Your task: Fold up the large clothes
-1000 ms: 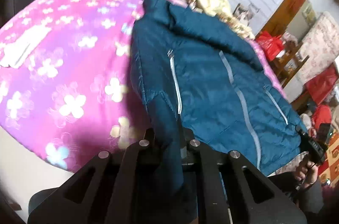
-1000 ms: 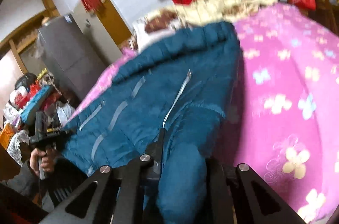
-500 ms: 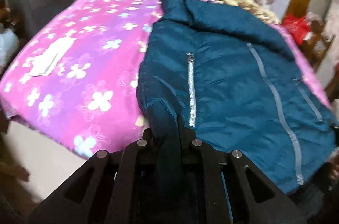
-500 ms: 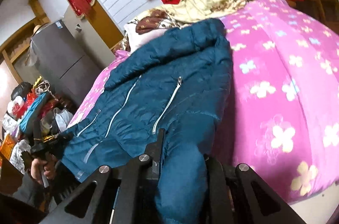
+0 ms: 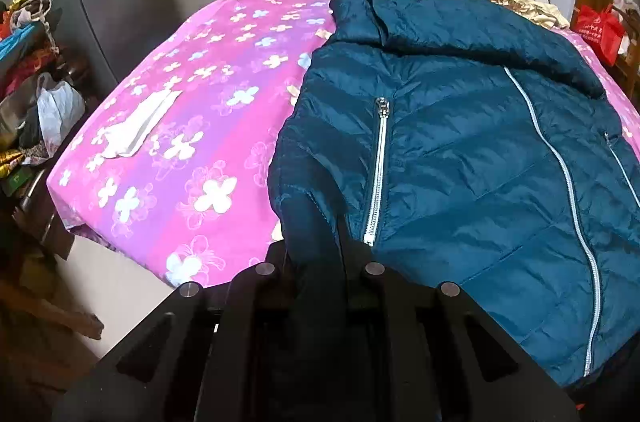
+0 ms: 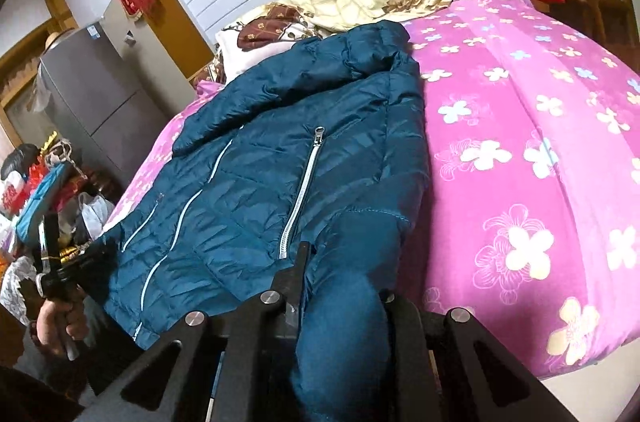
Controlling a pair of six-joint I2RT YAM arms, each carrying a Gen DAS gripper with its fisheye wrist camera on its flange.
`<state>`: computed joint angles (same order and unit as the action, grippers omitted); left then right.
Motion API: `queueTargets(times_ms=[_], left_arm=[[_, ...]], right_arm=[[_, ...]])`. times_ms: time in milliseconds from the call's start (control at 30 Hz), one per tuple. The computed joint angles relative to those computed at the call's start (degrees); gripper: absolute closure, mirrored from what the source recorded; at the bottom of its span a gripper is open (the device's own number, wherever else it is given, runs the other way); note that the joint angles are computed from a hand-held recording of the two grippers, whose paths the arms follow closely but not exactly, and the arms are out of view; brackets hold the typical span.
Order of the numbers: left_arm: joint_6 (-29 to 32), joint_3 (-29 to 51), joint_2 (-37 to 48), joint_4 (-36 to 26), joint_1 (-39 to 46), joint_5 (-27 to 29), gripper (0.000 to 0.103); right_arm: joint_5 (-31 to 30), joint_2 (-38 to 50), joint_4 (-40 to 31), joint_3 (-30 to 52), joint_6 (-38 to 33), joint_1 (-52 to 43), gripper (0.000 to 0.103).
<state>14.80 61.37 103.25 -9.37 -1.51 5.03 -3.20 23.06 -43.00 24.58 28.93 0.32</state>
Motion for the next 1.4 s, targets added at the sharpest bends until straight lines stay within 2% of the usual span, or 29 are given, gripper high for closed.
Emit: queueTargets(times_ms=[1133,1267,1400], left_arm=[[0.2,-0.2,0.5,-0.4,-0.1,-0.2,0.091],[-0.6,1.2,1.4,-2.3,1.7,3.4,0.091],[0.0,3.4,0.3,-6.6,5.5,10.8,0.095]], right_arm=[[2.0,0.3,0.5,0.2,0.9,1.9,0.091],[2.5,0.0,0.5,0.2,1.1,2.3,0.091],[4.1,-3.4,-0.2,0.8,2.1,4.2,0.091]])
